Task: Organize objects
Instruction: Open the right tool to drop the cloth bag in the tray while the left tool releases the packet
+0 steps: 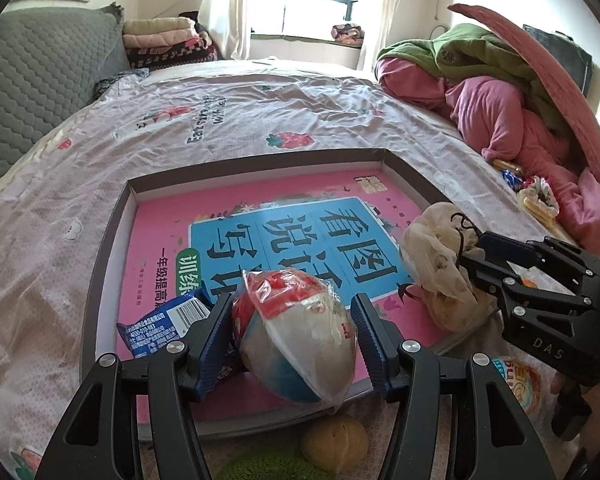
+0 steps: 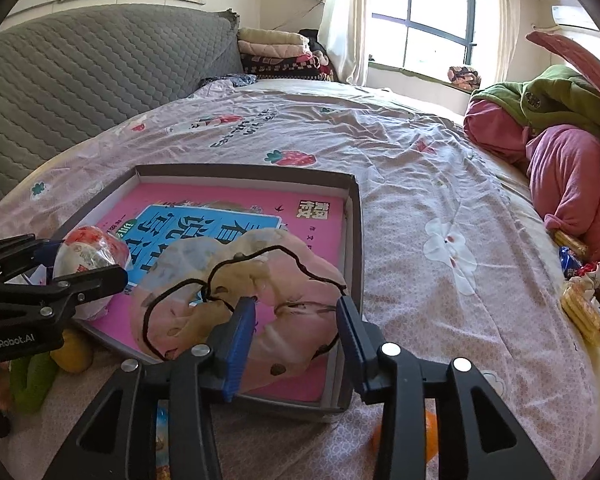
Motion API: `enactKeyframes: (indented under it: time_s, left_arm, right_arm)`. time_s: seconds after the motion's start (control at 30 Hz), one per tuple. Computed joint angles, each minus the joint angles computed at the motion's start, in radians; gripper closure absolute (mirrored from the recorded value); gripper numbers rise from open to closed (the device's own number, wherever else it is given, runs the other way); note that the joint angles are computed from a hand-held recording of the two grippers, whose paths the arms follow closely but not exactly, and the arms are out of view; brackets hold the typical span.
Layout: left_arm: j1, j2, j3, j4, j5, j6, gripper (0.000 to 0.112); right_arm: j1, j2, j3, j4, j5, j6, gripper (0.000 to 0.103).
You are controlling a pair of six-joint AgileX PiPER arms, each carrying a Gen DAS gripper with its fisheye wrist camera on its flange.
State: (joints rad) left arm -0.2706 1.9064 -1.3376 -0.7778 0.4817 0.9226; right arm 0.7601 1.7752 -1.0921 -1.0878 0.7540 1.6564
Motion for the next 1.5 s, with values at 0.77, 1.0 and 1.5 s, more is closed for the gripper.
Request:
enactKeyframes:
  time_s: [0.77,1.0,1.5]
  left_arm:
    - [0.06,-0.036,-0.008,-0.091,0.03,0.02,0.038]
    - [0.089,-0.109,0.042,-0.106,0.019,0.03,0.037]
    - [0.133,-0.224,0.165,-0.136,0.008,0.086,0.037]
  right_arm:
    - [0.049,-0.064,0.035,-0.068,0.062,0.09,0.042]
    - [0.076,-0.077,0.034,-0.084,0.082,0.092,0.039]
    - [0.146,-0.104,0.032,-0.126,0.134,0.112,0.038]
